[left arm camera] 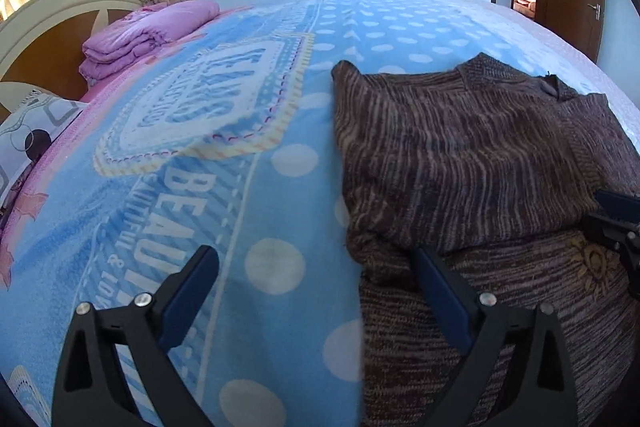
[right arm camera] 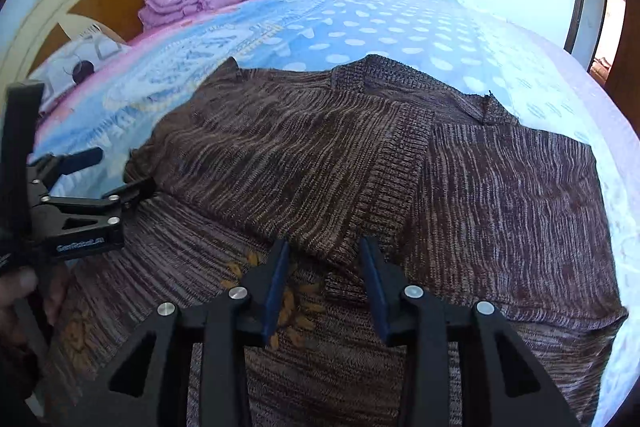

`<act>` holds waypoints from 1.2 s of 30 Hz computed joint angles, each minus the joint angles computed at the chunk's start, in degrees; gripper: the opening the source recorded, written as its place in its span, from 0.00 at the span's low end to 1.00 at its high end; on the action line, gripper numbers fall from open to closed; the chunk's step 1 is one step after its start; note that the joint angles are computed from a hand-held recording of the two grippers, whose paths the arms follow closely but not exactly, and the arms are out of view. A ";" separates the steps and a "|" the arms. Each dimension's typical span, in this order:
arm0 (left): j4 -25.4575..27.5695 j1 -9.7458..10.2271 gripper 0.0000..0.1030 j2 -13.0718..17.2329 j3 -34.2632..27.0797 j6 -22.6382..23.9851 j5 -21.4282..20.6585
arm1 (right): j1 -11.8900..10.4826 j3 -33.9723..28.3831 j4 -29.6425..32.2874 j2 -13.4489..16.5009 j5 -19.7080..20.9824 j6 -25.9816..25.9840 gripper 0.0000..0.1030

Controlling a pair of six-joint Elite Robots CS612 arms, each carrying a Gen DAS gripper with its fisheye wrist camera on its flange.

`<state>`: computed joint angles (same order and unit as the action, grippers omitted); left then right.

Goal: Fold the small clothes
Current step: 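Move both open grippers back toward the sweater hem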

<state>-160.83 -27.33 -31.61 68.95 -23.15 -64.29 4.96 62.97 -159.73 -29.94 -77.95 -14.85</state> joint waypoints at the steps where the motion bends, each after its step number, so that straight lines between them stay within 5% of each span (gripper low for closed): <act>1: -0.18 0.11 0.99 0.01 0.03 -0.18 -0.42 | 0.07 -0.22 0.04 0.13 -0.45 0.00 0.38; 5: -1.53 0.62 1.00 -0.38 0.92 -1.46 -2.76 | 0.13 1.59 -2.90 -0.48 -0.64 0.36 0.38; 9: -1.29 0.94 1.00 -0.17 0.46 -2.74 -4.62 | -1.79 4.03 -4.11 -1.57 6.36 4.00 0.38; 14: 0.27 0.26 1.00 -0.26 0.37 -1.55 -2.08 | -3.06 5.52 -5.51 -1.79 11.64 6.13 0.38; 23: -3.00 0.19 1.00 -1.86 4.01 -3.74 -3.36 | -2.40 10.47 -10.09 -4.13 4.77 6.16 0.49; 36: -4.70 -0.46 1.00 -3.11 6.61 -2.08 -4.47 | -3.44 16.69 -16.23 -6.37 3.60 9.83 0.62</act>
